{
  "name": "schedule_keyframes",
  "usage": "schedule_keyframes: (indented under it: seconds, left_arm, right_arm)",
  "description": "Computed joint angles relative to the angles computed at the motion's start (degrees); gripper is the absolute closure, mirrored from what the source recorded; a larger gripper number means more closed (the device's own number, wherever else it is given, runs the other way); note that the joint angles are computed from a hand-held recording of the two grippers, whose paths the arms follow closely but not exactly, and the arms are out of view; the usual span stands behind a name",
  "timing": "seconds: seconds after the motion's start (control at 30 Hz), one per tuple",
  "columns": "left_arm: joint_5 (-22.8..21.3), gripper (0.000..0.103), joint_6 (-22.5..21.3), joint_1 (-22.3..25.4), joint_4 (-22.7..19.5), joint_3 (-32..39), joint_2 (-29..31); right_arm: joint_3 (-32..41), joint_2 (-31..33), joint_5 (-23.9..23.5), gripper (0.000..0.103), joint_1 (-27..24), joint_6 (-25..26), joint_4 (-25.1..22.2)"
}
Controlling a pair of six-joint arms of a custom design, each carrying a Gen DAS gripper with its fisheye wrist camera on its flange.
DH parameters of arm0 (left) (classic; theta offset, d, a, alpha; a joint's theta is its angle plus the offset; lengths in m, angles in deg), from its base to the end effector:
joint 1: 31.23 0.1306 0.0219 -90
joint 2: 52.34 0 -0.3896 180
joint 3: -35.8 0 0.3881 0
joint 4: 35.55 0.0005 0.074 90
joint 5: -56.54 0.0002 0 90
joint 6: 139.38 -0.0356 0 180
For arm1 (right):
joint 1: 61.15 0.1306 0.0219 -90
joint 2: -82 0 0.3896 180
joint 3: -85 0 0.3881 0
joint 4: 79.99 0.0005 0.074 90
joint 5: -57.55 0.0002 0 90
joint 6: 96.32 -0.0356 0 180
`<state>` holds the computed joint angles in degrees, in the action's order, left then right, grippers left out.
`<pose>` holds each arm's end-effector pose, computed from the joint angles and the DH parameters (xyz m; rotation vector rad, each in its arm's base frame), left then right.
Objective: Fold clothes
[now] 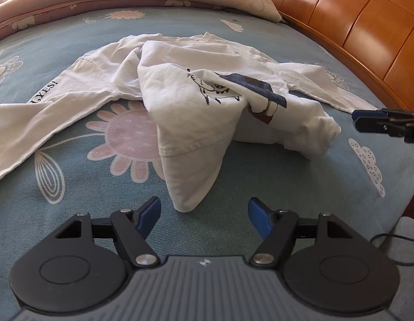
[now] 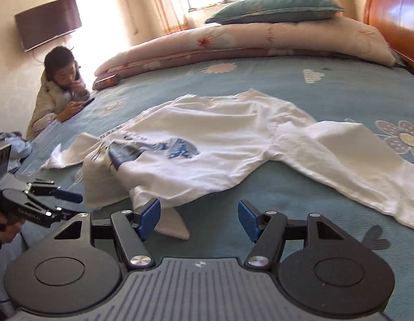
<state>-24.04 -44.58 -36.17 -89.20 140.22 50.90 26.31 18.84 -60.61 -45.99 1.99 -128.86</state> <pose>0.5628 -0.0550 0.4312 0.0727 2.4889 -0.2761 0.6327 0.1883 0.4346 -0.7062 2.2056 0.6344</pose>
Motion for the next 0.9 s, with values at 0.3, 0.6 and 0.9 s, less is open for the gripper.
schedule_keyframes:
  seconds: [0.3,0.6,0.9]
  left_arm:
    - [2.6,0.031,1.0,0.4,0.9,-1.8,-0.1]
    - [2.9,0.030,0.6,0.5,2.0,-3.1,-0.6]
    - [2.4,0.029,0.3,0.5,3.1,-5.1,-2.1]
  right_arm:
    - [-4.4,1.2,3.2,0.034,5.3,3.9,8.7]
    - [0.5,5.9,5.8,0.092,7.1,2.5,8.3]
    - [1.6,1.8,-1.7,0.097,6.2,2.4,-1.5]
